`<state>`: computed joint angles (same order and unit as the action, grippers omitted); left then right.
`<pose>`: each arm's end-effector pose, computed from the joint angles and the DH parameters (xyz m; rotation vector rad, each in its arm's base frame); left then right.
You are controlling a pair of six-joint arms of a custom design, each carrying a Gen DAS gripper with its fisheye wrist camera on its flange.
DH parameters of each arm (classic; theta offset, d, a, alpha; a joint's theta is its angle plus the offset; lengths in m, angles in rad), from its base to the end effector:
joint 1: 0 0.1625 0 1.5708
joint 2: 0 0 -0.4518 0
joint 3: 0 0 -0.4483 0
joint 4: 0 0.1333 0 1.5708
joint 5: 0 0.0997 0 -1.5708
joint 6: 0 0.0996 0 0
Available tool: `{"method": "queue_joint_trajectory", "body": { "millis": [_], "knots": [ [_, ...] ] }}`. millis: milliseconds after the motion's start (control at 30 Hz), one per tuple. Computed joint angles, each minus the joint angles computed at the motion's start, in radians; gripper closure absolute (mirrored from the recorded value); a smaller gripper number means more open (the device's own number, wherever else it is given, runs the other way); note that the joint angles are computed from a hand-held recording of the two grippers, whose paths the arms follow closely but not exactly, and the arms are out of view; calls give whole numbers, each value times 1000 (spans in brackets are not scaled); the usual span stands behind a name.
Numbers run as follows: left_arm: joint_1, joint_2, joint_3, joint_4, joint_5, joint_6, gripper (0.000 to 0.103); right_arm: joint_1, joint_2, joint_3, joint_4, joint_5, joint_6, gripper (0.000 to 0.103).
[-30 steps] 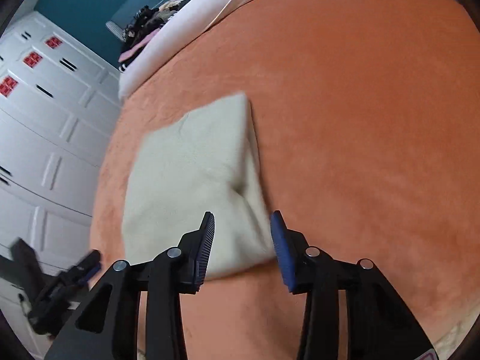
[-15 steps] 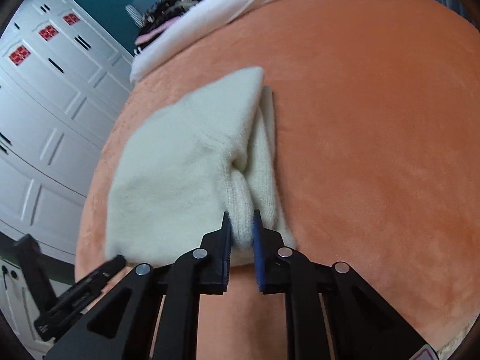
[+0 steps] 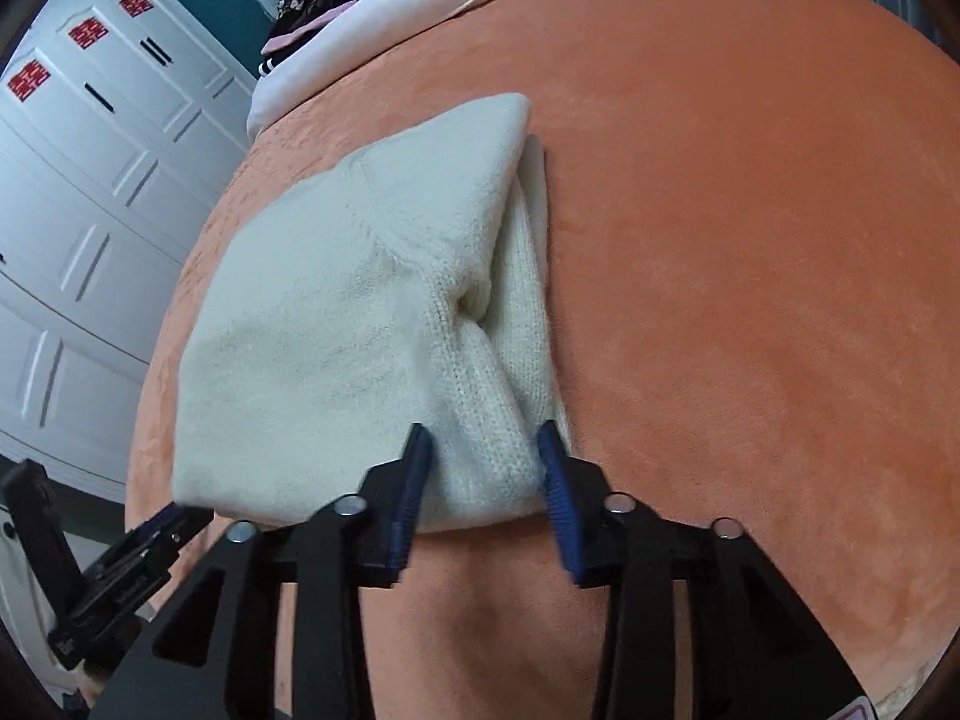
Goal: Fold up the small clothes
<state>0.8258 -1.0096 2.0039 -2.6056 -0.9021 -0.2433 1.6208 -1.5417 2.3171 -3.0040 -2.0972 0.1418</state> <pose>-0.2550 -0.5642 0.0951 0.6114 2.4577 -0.4624 0.1064 -0.4601 0.2931 -0.3490 -2.5204 0.9262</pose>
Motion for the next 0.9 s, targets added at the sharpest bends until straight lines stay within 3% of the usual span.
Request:
{"method": "queue_joint_trajectory", "body": {
  "millis": [100, 167, 233, 267, 300, 367, 433, 500, 567, 800, 900],
  "knots": [
    [-1, -8, 2, -20, -22, 7, 65, 48, -27, 5, -110, 31, -59, 91],
    [12, -8, -1, 10, -12, -44, 64, 69, -26, -7, -122, -10, -115, 92],
    [38, 3, -20, 81, -17, -124, 65, 27, -19, -21, 0, -43, -102, 92],
    [41, 15, -28, 127, 27, -167, 78, -10, 0, -23, 51, -45, -89, 93],
    [42, 21, -28, 139, 53, -171, 80, -31, 8, -16, 61, -48, -92, 93],
    [32, 8, -14, 111, 57, -140, 80, -19, -3, -2, 26, -49, -93, 92],
    [10, -5, -3, 109, 79, -126, 80, -3, -28, 4, 22, -34, -43, 83],
    [-14, -12, 8, 104, 98, -104, 74, 19, -49, 20, -5, -47, -27, 82],
    [-36, -17, 19, 102, 110, -101, 67, 43, -73, 52, -47, -76, -33, 82],
    [-93, -19, 62, 101, 105, -130, 57, 123, -111, 133, -22, -252, -8, 71],
    [-114, -19, 84, 107, 107, -144, 55, 144, -105, 167, -50, -280, -14, 66]
  ]
}}
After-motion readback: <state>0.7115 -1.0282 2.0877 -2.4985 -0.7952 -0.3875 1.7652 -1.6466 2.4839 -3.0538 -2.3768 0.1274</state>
